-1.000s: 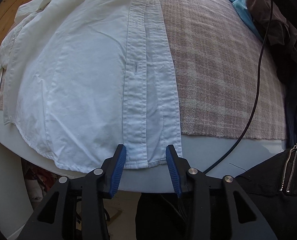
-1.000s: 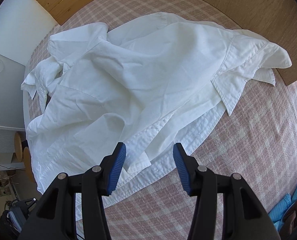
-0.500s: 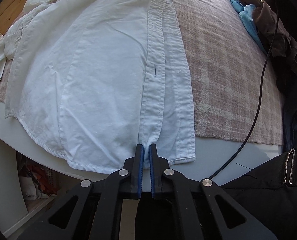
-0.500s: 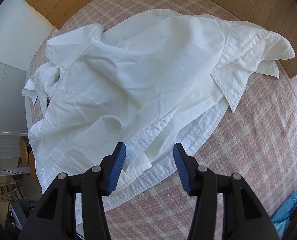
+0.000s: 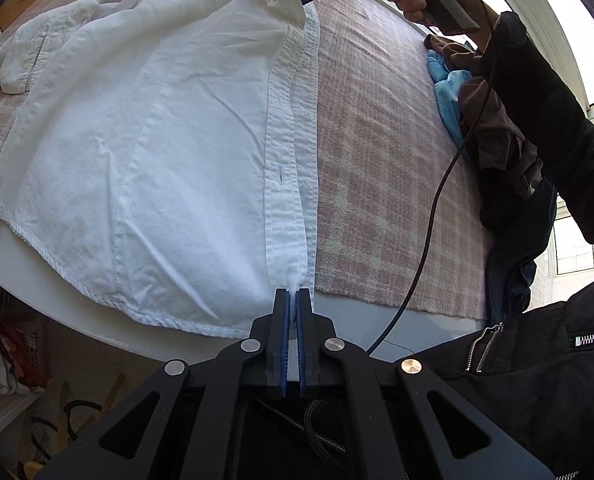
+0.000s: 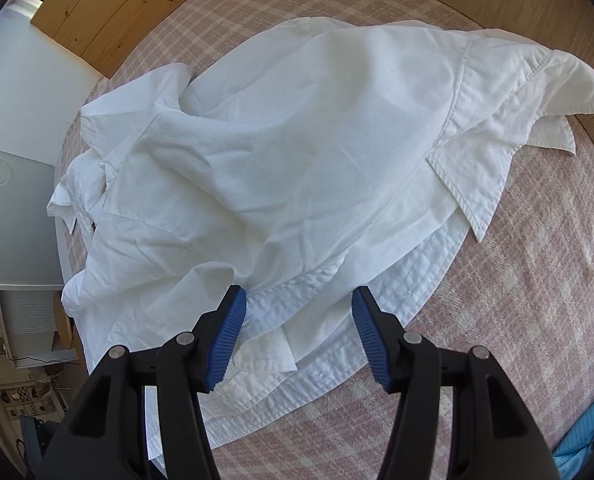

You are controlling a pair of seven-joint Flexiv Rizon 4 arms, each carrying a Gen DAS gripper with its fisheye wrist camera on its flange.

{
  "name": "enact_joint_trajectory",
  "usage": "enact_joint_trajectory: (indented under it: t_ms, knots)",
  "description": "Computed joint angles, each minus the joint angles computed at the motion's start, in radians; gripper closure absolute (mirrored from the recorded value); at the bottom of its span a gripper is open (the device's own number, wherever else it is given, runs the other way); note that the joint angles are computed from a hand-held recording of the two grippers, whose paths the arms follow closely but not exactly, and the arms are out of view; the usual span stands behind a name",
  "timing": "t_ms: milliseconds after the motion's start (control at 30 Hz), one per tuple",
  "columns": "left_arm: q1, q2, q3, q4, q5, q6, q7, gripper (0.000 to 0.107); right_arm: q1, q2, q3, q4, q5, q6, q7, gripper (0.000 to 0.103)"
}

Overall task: Fold clothes
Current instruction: 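Hold the hem with the left tool while the right tool pinches the shirt front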

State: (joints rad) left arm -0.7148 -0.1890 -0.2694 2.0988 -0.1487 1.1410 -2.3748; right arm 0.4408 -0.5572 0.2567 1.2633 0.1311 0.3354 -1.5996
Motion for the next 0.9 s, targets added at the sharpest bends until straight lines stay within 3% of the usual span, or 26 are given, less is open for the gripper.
enact_joint_trajectory:
  t_ms: [100,267,433,533,600,633,767,900]
  knots:
    - [0.0,0.001,-0.004,0.012,-0.011,0.019,0.003,0.104,-0.006,0.016,-0.002,0.026,0.008,0.024,0.012,0.092]
    - [0.009,0.005,-0.028,0.033,-0.073,0.063,0.072,0.104,-0.027,0.001,-0.001,-0.038,0.034,-0.004,0.007,0.095]
    - [0.014,-0.036,-0.057,0.019,-0.144,0.072,0.171,0.104,0.001,0.021,-0.067,0.024,-0.112,0.055,0.043,0.095]
    - [0.011,-0.051,-0.056,0.014,-0.16,0.071,0.188,0.104,-0.043,0.006,-0.043,-0.021,-0.054,-0.004,0.066,0.085]
    - [0.008,-0.046,-0.052,0.019,-0.165,0.073,0.191,0.104,-0.086,0.023,-0.01,-0.026,0.026,-0.017,0.029,0.064]
    - [0.008,-0.042,-0.05,0.023,-0.168,0.073,0.191,0.104,-0.097,0.038,-0.003,-0.018,0.051,-0.012,0.014,0.06]
    - [0.005,-0.035,-0.041,0.023,-0.162,0.058,0.185,0.104,-0.118,0.073,0.012,-0.002,0.13,-0.023,-0.005,0.057]
    - [0.003,-0.038,-0.041,0.018,-0.158,0.055,0.189,0.104,-0.031,0.086,-0.029,0.057,-0.028,-0.015,0.03,0.057]
